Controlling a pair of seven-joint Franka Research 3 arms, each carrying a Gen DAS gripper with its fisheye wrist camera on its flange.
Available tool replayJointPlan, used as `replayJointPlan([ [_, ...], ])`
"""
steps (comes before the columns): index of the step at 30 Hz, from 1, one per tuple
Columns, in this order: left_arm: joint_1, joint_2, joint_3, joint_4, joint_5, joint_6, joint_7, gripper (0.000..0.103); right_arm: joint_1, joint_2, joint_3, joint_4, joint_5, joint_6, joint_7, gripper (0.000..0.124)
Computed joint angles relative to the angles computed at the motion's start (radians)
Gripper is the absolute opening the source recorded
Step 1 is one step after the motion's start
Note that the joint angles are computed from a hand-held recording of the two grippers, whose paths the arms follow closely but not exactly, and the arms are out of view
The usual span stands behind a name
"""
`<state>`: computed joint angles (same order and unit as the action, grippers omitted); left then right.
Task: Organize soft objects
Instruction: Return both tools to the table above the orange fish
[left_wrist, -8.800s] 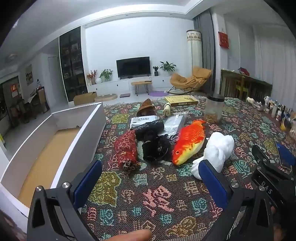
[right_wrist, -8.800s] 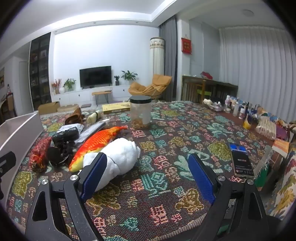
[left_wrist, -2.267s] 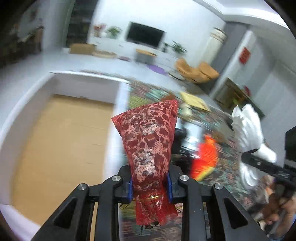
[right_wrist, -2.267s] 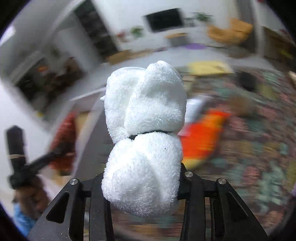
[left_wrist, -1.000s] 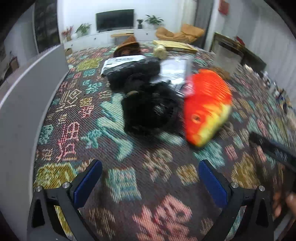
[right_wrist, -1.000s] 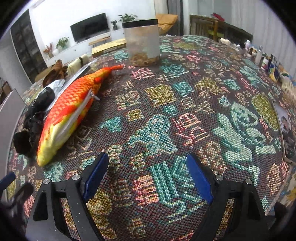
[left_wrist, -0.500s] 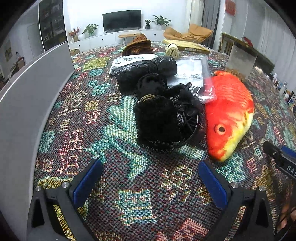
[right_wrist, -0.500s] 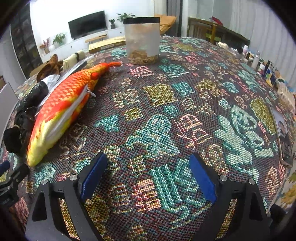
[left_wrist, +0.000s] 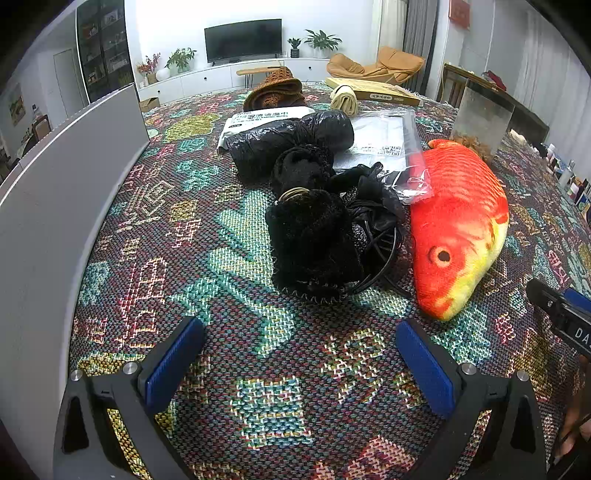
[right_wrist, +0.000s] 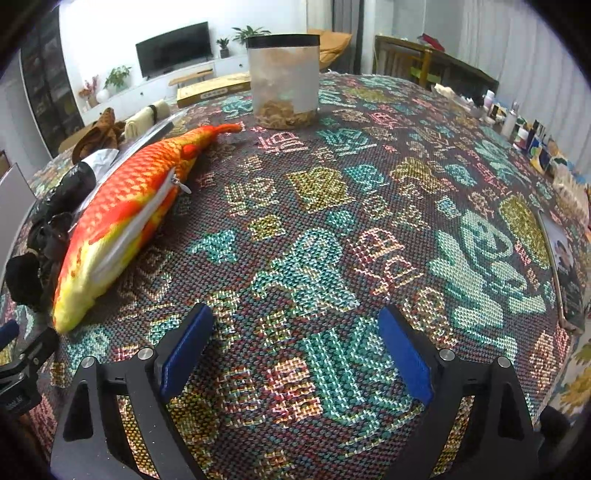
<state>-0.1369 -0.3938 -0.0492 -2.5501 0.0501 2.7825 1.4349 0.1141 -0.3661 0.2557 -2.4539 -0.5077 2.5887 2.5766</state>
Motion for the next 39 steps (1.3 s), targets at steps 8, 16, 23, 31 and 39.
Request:
replayJointPlan([
  [8,0.0,-0.001,0.002,0.0,-0.003,-0.001,0.005,0.103,-0.033,-0.027,0.009,-0.04,0.055,0.083,-0.004,0.094],
  [16,0.001,-0.001,0.001,0.0,-0.003,-0.001,0.005,0.103,-0.017,0.0,0.018,0.002,-0.004,-0.008,0.002,0.094],
  [23,0.001,0.0,0.0,0.0,-0.003,-0.001,0.005,0.103,-0.001,0.003,0.004,0.005,-0.017,-0.014,0.01,0.094],
  [31,0.001,0.0,0.0,0.0,-0.004,0.0,0.005,0.103,0.004,0.005,-0.001,0.005,-0.022,-0.014,0.014,0.094],
  [39,0.001,0.0,-0.001,0.0,-0.003,0.0,0.003,0.103,0.006,0.005,-0.002,0.005,-0.024,-0.014,0.016,0.094],
])
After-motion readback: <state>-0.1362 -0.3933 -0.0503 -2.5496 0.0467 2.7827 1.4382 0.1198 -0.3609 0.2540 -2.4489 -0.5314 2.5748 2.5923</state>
